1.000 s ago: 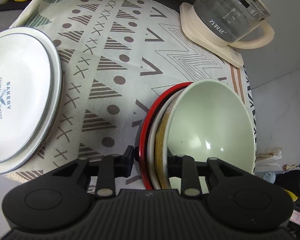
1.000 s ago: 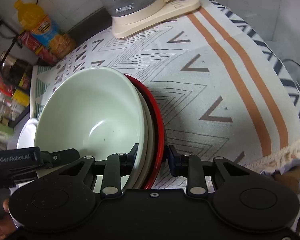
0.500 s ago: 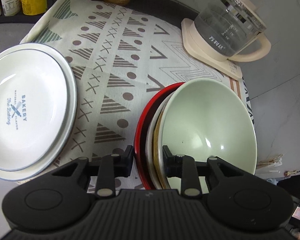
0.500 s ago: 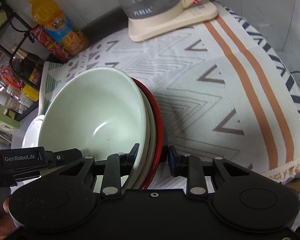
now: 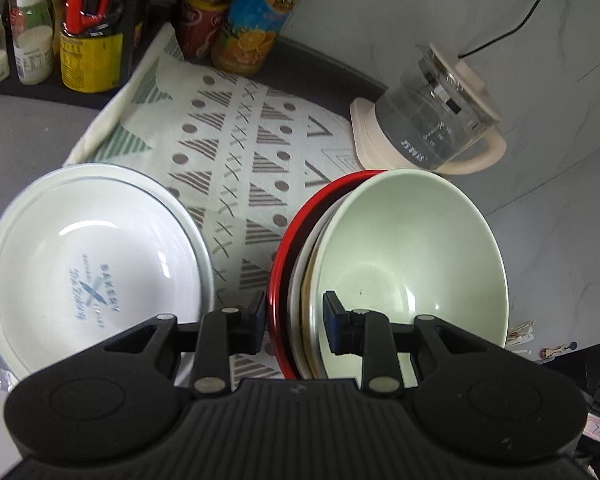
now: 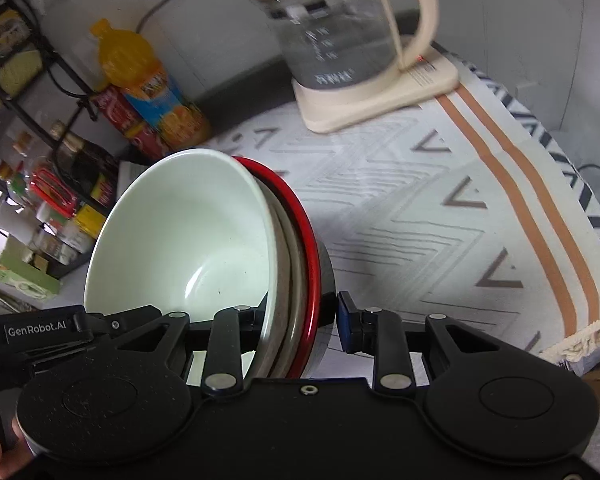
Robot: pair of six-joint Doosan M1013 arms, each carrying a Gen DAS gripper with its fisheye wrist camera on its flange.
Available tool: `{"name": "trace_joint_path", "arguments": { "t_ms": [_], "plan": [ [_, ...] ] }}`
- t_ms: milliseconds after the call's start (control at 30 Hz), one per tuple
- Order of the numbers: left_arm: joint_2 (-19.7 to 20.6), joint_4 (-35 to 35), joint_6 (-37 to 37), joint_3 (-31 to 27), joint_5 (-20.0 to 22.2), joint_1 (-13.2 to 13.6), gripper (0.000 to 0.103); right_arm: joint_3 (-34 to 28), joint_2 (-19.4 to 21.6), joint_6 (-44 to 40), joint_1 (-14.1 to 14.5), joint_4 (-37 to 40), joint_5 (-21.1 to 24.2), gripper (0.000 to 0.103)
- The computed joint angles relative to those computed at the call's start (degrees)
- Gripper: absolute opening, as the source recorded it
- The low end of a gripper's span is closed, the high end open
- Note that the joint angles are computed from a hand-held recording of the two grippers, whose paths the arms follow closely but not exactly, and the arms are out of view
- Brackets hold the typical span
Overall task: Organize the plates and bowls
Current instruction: 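Carry the red bowl stack onto the plates and open both tools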
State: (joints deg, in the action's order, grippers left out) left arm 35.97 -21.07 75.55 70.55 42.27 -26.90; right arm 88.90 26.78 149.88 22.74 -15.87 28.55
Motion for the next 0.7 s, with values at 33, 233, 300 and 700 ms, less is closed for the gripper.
{"name": "trace_joint_path", "arguments": {
  "t_ms": [33,233,300,700],
  "plan": [
    [-0.29,-0.26,0.53,0.28,-0.04,0.38,0.028,-0.4,0.11,1.33,0.4,-1.03,0.13,0.028],
    [-2.13,-0.82,2.07,2.66,-1.07,2.76,0.028,-2.97,1.42,6.6,2.76,-4.81,0.79,0.028],
    [-2.69,-1.72,3.15,3.55,-1.41,3.62,0.028,-3.95,2.06,7.2,3.48,-4.94,0.93,0.028],
    [-4.33,-4.0,5.37,7.6,-2.52,7.59,0.028,-9.93,6.05,8.72,7.08,-5.09,3.23,0.028]
  ]
}}
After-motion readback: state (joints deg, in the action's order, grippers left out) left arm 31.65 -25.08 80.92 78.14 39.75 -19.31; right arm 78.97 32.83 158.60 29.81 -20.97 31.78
